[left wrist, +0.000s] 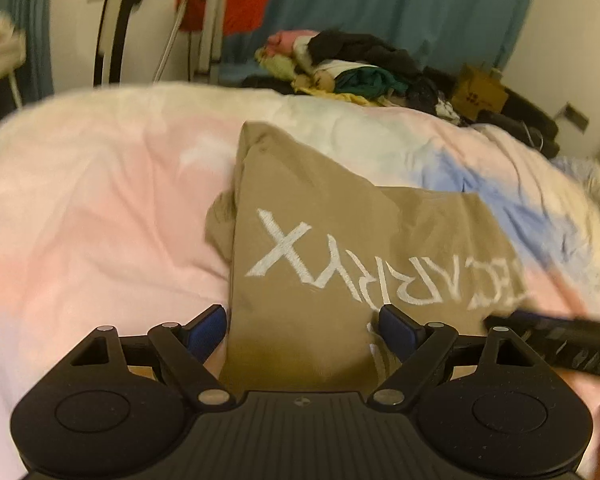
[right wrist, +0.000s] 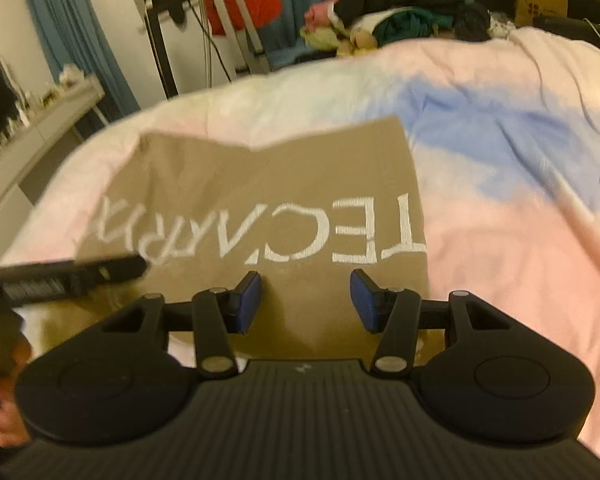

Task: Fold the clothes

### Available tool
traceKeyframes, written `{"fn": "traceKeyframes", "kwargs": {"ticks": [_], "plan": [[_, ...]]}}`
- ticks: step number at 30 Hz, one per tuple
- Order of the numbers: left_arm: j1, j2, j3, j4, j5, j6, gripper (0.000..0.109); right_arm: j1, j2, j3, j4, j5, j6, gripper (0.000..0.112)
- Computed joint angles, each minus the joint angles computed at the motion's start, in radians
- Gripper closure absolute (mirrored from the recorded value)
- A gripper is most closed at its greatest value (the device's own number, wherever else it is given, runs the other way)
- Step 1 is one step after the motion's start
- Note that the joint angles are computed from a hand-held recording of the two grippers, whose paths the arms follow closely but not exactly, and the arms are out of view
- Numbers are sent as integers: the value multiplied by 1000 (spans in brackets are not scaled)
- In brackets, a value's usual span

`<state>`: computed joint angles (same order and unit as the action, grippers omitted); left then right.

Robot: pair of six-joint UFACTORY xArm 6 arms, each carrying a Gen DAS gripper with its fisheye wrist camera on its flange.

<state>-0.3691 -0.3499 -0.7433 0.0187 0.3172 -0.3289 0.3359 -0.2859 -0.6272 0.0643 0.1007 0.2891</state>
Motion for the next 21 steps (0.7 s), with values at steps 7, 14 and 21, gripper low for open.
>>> {"fn": "traceKeyframes", "kwargs": {"ticks": [7,14,21], "plan": [[7,-165,79,-323,35,167,25,0,-2,3,-19,2,44,60],[29,-223,107,-829,159,443,24,4,-21,6,3,23,73,60],[33,-5,24,-1108,125,468,25,7,-26,6,46,29,58,60]]}}
